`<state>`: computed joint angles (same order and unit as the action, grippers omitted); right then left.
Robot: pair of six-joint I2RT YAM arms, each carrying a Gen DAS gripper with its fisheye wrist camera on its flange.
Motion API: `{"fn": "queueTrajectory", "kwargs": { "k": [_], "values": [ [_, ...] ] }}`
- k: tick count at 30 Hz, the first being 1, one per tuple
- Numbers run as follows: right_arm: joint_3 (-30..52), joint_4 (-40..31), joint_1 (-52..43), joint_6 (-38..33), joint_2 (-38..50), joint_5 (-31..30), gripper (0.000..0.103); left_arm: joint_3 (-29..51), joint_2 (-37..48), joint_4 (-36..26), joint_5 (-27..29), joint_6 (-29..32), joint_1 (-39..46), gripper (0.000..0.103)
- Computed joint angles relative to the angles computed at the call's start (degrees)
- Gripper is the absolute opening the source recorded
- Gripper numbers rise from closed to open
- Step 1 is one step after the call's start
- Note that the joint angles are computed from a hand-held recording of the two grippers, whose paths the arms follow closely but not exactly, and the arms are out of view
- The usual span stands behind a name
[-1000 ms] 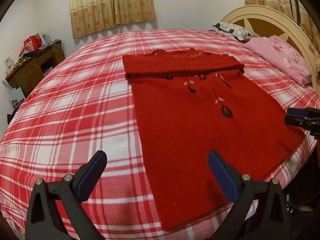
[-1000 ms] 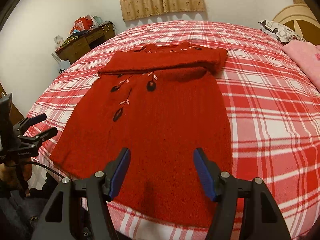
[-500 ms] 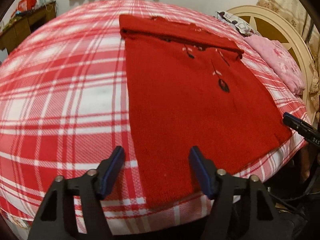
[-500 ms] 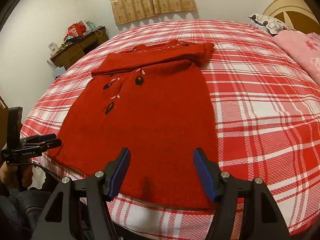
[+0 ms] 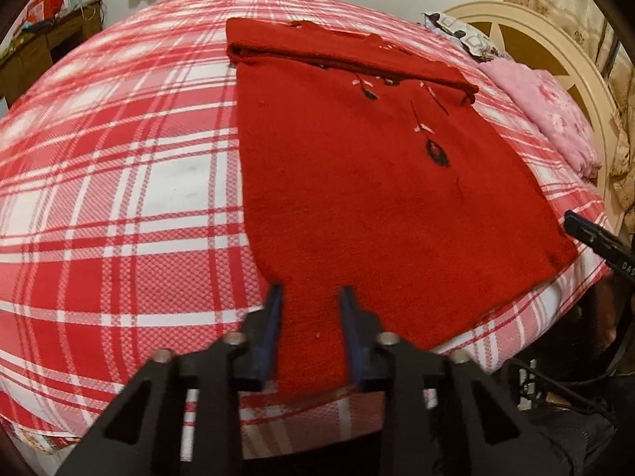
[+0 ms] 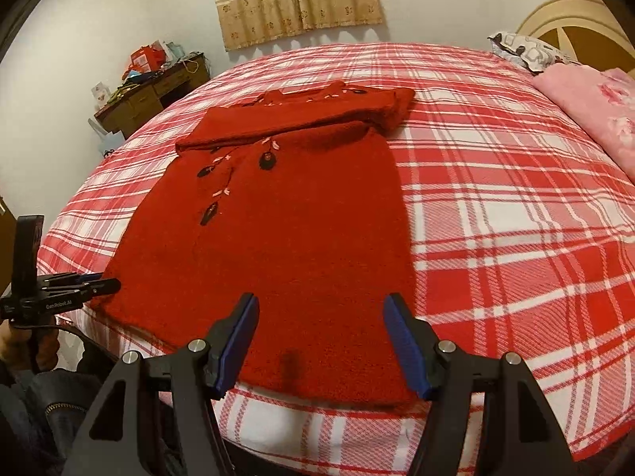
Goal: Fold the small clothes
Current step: 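Move the left tool to the cardigan hem and close on it, then lift the hem with the left tool and fold it toward the collar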
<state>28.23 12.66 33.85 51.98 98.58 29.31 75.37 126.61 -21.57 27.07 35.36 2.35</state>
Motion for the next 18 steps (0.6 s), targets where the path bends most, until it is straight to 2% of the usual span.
{"fn": "queueTrajectory", "kwargs": {
  "k": [3,8,11,14,15,17,18],
  "values": [
    [-2.5,-0.2,0.2,2.3,-1.6,0.5,0.066,-0.8,-0.9,1.1,0.7,0.3,0.2,0.009],
    [-6.2,-0.2,0.9,5.3,-3.8,0.6,0.066,-2.4,-4.2,2.6,4.2,1.6,1.7,0.009],
    [-8.2,3.7,0.9,5.4,-4.0,-1.0,0.066,-0.5,-4.0,0.1,5.4,2.7,2.8,0.009],
    [-8.6,7.3,0.4,4.3,-2.4,-3.4,0.065,-0.2,-2.8,0.6,4.6,2.3,2.7,0.009],
    [-8.5,8.5,0.1,3.9,-1.5,-4.4,0.061,-0.3,-2.4,1.1,3.9,2.2,2.4,0.009],
    [-7.9,10.5,-1.1,4.1,1.8,-6.8,0.037,-0.4,-1.5,1.5,3.0,2.1,1.9,0.009],
    [-8.1,11.2,-1.5,4.8,2.8,-6.7,0.032,-0.2,-1.1,1.3,2.6,2.1,1.7,0.009]
  ]
}}
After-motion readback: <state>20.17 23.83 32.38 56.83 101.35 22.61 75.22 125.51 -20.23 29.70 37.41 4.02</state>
